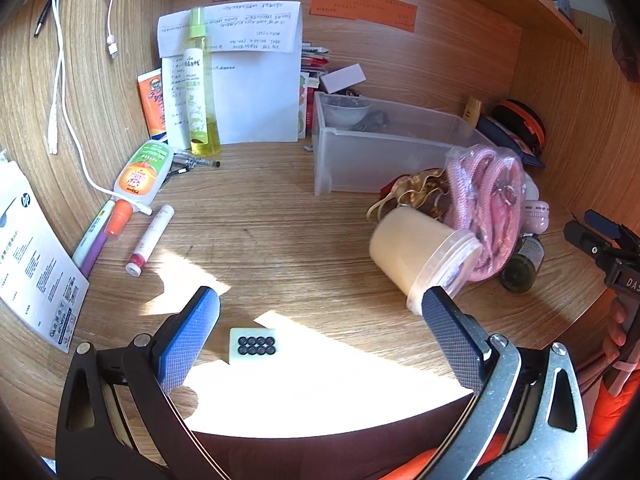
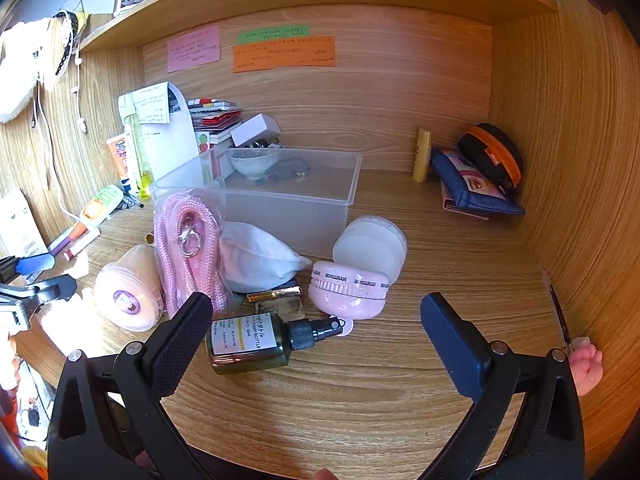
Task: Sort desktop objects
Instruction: 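Grasp the white dotted tile with left tool while right tool grasps green dropper bottle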
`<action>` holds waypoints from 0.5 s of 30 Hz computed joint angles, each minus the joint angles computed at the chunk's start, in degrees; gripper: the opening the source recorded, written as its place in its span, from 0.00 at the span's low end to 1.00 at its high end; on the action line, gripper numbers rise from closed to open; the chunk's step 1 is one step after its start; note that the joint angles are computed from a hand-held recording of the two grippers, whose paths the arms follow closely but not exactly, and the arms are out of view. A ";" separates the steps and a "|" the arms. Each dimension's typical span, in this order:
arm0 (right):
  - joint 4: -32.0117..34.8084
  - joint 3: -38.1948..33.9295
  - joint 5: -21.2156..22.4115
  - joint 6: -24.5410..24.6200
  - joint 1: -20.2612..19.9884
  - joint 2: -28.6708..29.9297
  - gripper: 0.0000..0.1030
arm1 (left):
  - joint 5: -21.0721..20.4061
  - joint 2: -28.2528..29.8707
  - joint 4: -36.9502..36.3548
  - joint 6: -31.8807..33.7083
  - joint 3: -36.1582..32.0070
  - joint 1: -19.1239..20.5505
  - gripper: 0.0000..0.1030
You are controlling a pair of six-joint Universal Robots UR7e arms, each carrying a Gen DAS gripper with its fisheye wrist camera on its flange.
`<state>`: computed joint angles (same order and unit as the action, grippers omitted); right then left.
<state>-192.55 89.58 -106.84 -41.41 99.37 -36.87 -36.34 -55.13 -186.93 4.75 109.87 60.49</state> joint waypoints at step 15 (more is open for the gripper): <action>9.94 -1.27 -0.31 -0.38 0.20 2.04 0.75 | 0.67 -2.43 5.42 -4.67 2.41 3.32 0.66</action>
<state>-182.61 88.31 -107.15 -41.79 99.57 -34.83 -35.67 -57.56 -181.51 0.08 112.28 63.80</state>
